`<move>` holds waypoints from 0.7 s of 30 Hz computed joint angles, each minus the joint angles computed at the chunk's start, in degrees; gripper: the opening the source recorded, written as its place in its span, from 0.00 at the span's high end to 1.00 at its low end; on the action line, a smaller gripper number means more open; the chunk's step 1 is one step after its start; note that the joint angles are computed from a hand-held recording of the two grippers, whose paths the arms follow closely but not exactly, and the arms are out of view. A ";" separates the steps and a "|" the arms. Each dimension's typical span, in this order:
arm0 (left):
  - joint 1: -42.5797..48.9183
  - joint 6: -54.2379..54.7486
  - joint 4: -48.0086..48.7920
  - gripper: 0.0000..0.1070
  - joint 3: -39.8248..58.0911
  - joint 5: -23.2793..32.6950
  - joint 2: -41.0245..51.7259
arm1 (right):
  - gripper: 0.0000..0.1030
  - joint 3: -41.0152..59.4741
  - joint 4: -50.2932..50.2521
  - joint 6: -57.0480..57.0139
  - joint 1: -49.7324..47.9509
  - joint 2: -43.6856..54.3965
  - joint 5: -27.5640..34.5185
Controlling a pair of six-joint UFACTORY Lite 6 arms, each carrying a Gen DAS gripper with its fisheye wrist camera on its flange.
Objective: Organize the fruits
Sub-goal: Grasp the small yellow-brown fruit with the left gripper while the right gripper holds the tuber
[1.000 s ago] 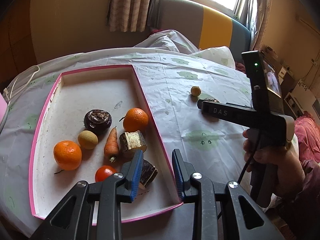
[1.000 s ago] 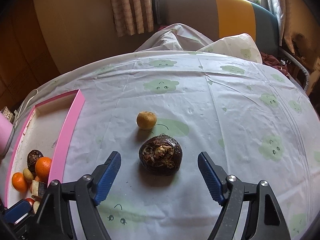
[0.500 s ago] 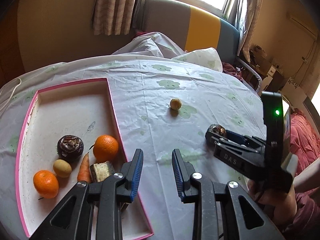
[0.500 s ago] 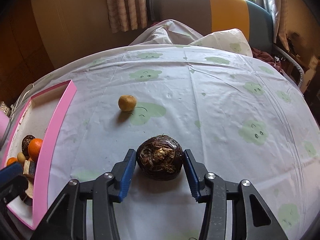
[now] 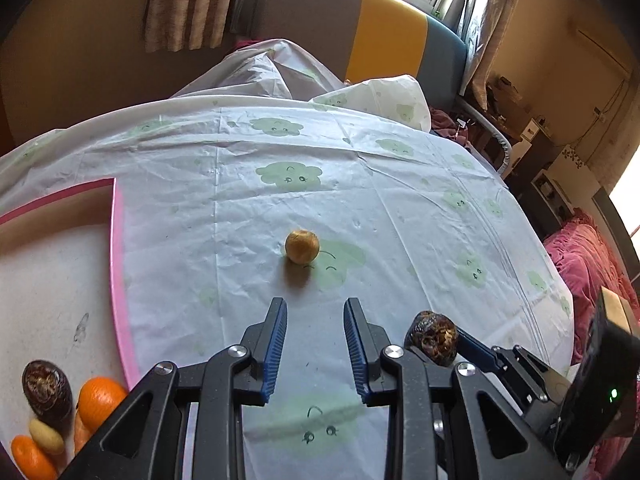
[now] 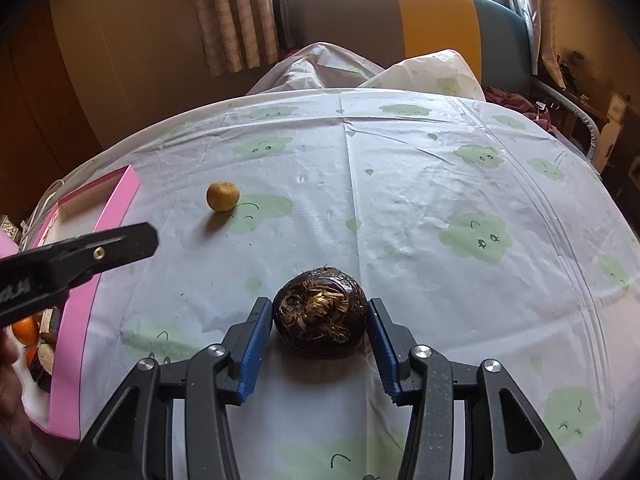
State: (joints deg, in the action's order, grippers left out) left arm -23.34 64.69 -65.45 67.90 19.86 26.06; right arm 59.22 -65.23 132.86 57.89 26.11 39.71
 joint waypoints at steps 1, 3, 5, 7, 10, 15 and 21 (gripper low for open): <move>-0.44 -1.74 1.64 0.73 1.89 -0.08 1.60 | 0.53 0.27 0.05 -0.17 0.11 0.29 0.27; -1.24 -5.18 4.75 0.74 5.61 -0.51 4.68 | 0.52 0.26 -0.25 0.11 0.32 0.43 0.49; -2.13 -8.85 8.43 0.74 9.06 -1.19 7.56 | 0.52 -0.28 -1.07 1.12 0.41 0.20 0.32; -2.81 -12.55 11.76 0.74 12.52 -0.97 10.46 | 0.52 -0.51 -1.51 1.34 0.49 0.13 0.36; -3.92 -16.98 15.81 0.74 15.81 -2.13 13.47 | 0.52 -0.65 -2.09 1.88 0.65 0.33 0.47; -5.50 -25.03 24.02 0.85 20.85 -4.11 18.21 | 0.52 -0.95 -2.78 2.74 0.82 0.32 0.52; -3.35 -13.53 11.51 0.86 19.00 -1.44 17.17 | 0.52 -1.34 -3.28 3.28 0.72 0.08 0.18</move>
State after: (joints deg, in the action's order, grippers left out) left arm -26.69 51.16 -53.95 86.90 18.42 43.24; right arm 57.88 -68.51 136.14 58.61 26.19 39.90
